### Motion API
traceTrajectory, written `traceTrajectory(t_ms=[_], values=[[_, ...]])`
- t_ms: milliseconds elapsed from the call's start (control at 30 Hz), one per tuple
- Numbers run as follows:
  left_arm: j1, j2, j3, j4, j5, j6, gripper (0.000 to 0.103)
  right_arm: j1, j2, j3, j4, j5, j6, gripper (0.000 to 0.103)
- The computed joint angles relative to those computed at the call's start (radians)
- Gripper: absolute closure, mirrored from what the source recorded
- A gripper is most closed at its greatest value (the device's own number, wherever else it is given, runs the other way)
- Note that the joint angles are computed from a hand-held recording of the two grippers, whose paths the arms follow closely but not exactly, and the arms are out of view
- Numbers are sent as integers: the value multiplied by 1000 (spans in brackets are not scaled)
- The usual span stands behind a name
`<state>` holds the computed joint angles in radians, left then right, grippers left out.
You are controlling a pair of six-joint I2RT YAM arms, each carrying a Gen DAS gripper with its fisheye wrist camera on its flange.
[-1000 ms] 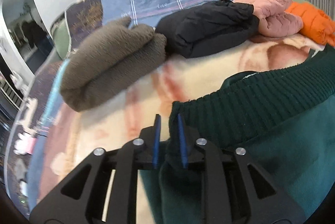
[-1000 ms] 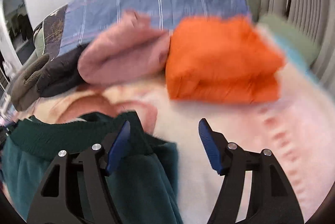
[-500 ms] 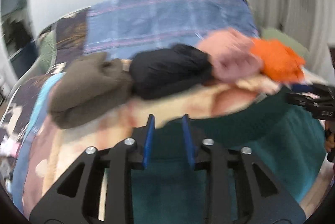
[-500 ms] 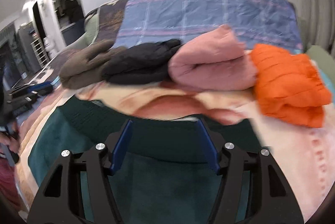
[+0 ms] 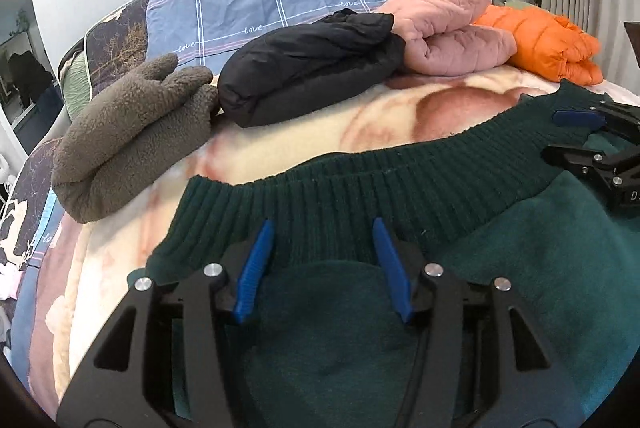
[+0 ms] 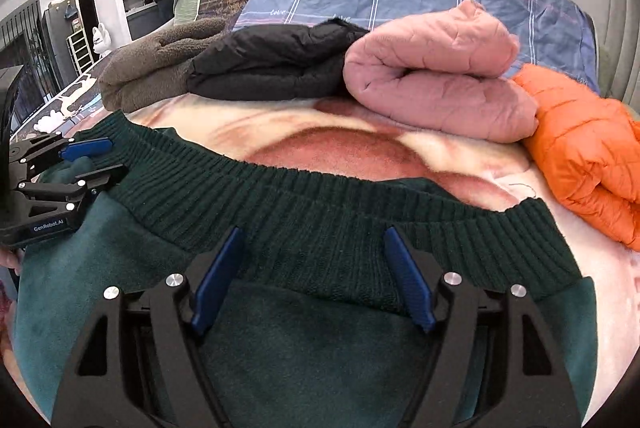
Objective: Fold large clothes
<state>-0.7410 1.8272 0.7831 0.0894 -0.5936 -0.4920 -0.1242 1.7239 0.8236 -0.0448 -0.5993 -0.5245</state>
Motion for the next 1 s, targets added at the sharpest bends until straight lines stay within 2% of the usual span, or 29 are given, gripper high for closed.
traceTrajectory(t_ms=[67, 133, 200, 233, 300, 333, 367, 433, 500, 567, 667, 733, 833, 900, 933, 1000], values=[[8, -41, -17, -1, 21, 1, 48, -42, -39, 26, -78, -17, 7, 30], [-4, -142, -59, -40, 18, -42, 49, -129, -100, 35, -110, -58, 33, 30], [-22, -249, -119, -47, -9, -66, 56, -207, -99, 71, -120, -91, 52, 30], [-29, -299, -142, -68, -29, -82, 60, -223, -81, 92, -125, -71, 59, 30], [-10, -307, -142, -125, -38, -118, 75, -228, 43, 189, -176, 65, 54, 29], [23, -250, -128, -157, -24, -152, 76, -228, 164, 258, -209, 112, 34, 25], [53, -181, -134, -119, 7, -152, 76, -250, 259, 328, -267, 54, 31, 20], [71, -137, -194, 35, 41, -151, 76, -306, 372, 443, -368, -80, 72, 20], [52, -129, -146, -48, 7, -158, 77, -291, 331, 395, -316, -38, 67, 20], [43, -117, -135, -56, -4, -159, 78, -265, 276, 314, -221, 23, 74, 20], [57, -145, -163, -34, 26, -156, 78, -274, 261, 305, -219, 16, 69, 19], [43, -183, -169, -69, 19, -179, 78, -291, 224, 291, -229, 11, 88, 20], [6, -331, -223, -160, -15, -228, 77, -338, 72, 188, -169, -2, 148, 35], [-39, -406, -252, -229, -69, -273, 76, -393, -27, 122, -175, -97, 114, 50], [-60, -428, -262, -290, -93, -312, 76, -408, -62, 98, -187, -132, 81, 53], [-53, -406, -283, -306, -65, -335, 73, -397, -93, 48, -191, -112, 17, 53]])
